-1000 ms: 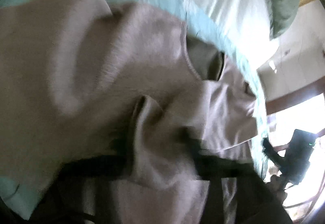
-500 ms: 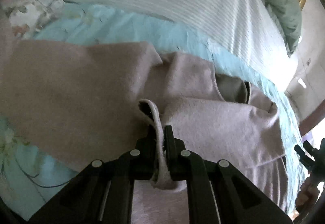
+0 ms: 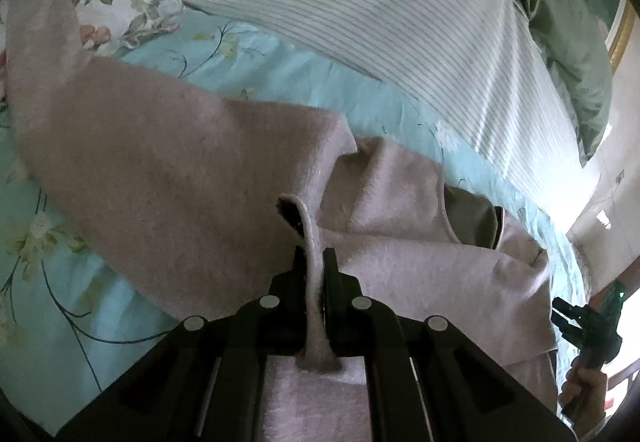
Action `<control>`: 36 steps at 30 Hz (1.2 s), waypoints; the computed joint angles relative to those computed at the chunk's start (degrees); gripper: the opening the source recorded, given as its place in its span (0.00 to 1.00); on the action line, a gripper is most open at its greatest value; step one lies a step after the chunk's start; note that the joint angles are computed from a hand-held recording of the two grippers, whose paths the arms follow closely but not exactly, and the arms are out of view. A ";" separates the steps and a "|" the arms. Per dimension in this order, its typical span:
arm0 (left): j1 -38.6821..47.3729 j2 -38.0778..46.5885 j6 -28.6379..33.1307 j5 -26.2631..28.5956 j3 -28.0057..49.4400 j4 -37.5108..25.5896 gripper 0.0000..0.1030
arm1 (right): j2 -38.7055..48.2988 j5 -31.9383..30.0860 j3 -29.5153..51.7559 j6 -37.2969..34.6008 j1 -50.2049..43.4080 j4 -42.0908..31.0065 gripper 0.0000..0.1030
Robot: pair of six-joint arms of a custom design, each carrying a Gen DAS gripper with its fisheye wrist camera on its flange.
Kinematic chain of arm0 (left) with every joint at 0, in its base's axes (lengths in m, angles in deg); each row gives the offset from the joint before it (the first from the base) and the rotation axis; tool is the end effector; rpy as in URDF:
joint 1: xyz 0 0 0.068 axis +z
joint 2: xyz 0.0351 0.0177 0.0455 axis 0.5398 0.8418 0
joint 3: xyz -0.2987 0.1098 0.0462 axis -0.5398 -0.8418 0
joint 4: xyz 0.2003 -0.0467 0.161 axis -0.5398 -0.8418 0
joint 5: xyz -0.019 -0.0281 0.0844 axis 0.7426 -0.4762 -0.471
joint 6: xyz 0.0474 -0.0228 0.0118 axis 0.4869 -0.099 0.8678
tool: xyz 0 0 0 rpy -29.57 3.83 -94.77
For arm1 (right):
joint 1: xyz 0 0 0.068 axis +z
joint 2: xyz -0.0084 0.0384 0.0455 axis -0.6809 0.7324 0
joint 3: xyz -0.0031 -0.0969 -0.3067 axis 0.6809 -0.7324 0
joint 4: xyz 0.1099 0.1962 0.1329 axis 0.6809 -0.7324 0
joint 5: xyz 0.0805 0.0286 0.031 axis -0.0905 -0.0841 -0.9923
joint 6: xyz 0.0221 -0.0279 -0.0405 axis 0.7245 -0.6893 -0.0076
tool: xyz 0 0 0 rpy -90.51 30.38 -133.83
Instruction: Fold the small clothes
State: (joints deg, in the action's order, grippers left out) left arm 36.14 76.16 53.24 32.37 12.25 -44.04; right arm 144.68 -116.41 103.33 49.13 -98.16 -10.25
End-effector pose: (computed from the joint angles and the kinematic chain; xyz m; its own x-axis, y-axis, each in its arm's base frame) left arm 0.2949 0.0045 0.2459 -0.7436 -0.2135 -0.6337 0.0701 0.9176 -0.3914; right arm 0.1293 -0.1552 0.2720 -0.5197 0.6588 -0.5440 0.5341 0.7475 0.3950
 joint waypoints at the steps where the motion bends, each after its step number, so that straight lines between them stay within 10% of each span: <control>1: 0.18 -0.56 -1.09 -1.76 -0.41 0.90 0.04 | 0.32 -1.02 -0.17 0.10 -0.68 0.13 0.56; 11: 1.76 1.61 -2.15 -1.46 0.22 0.06 0.04 | 1.30 -0.38 -1.90 0.24 2.25 2.73 0.56; 12: 1.68 1.61 -2.20 -1.47 0.29 -0.02 0.04 | 1.50 0.98 -1.99 0.05 3.47 3.14 0.43; 13: 1.82 1.63 -2.16 -1.17 0.61 -0.49 0.04 | 1.80 2.09 -1.84 -0.28 4.42 3.07 0.06; 19: -0.25 1.92 -1.08 -2.13 0.54 -0.34 0.04 | 0.36 -0.13 0.87 -3.76 -0.06 -0.67 0.06; 24: 0.07 3.72 -0.82 -0.88 0.86 -0.71 0.04 | -3.43 13.76 0.12 -0.56 5.26 0.17 0.23; 29: 0.64 4.09 -0.38 0.15 0.64 -1.10 0.06 | -7.96 5.18 -1.61 0.45 12.87 -2.50 0.51; 36: 9.33 1.21 3.66 1.15 0.35 -3.90 0.22 | -8.59 4.37 -2.76 7.10 13.51 -3.31 0.50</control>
State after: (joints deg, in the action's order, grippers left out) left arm 45.48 77.37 56.89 33.52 12.61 -47.94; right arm 136.10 -112.04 100.58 56.23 -84.65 -13.57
